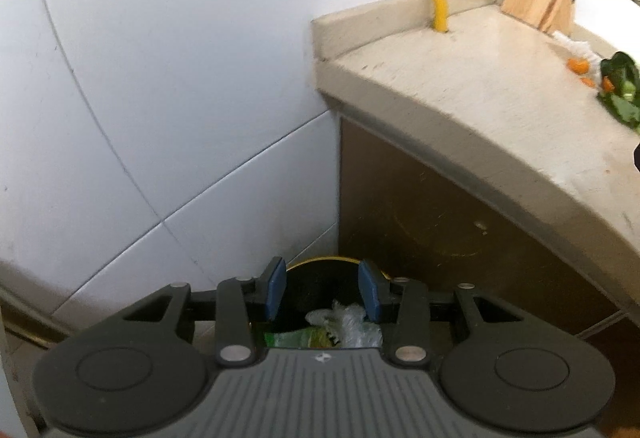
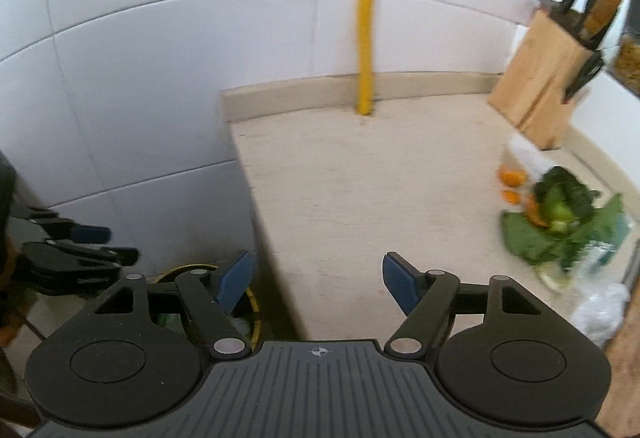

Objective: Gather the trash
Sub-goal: 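Raise both grippers back up to the counter pile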

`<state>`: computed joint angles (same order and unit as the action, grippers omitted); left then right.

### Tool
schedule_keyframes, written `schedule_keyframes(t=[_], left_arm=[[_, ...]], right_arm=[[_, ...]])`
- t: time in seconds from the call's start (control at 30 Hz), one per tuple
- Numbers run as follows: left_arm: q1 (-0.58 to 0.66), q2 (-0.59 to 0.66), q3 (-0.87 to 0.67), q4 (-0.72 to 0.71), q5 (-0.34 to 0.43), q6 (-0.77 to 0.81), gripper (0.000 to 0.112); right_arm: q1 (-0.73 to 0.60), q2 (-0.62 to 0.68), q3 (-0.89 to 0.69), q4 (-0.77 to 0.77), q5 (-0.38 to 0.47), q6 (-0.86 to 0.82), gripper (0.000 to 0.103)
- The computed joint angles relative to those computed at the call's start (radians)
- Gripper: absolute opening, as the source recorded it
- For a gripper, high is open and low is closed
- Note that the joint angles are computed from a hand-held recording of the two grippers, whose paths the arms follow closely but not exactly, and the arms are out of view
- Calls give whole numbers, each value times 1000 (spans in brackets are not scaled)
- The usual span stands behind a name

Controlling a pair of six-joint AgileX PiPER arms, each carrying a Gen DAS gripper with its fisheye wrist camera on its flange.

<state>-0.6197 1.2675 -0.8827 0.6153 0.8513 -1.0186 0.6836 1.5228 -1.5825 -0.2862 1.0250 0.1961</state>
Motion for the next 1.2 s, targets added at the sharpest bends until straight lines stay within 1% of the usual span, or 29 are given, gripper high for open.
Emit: schedule_keyframes(t=[0.1,0.2,0.3,0.6,0.73,0.93,1.2], left_arm=[[-45,-15,-9,33,5,-30,34],[-95,-9,-35,51,23,-52,40],[-132,4,-70,50,27,-60,40],[-215,70,-238,73,28,-34,43],[-221,134,-329,51,3,9,45],[-239,248,-478,10,5,91,45],[-264,388,-668,-54,11,214,45]], right_arm=[[-10,-26,17,-34,2,6,78],[-28,-42,16,-63,12,15,80],[-51,-51,16,-82,14,18,80],[-99,-68,11,-147,18,29,81],[-122,-74,12,-171,15,30,82],[-163,-81,9,-217,22,33,83],[-260,-89,3,-202,22,-2,83]])
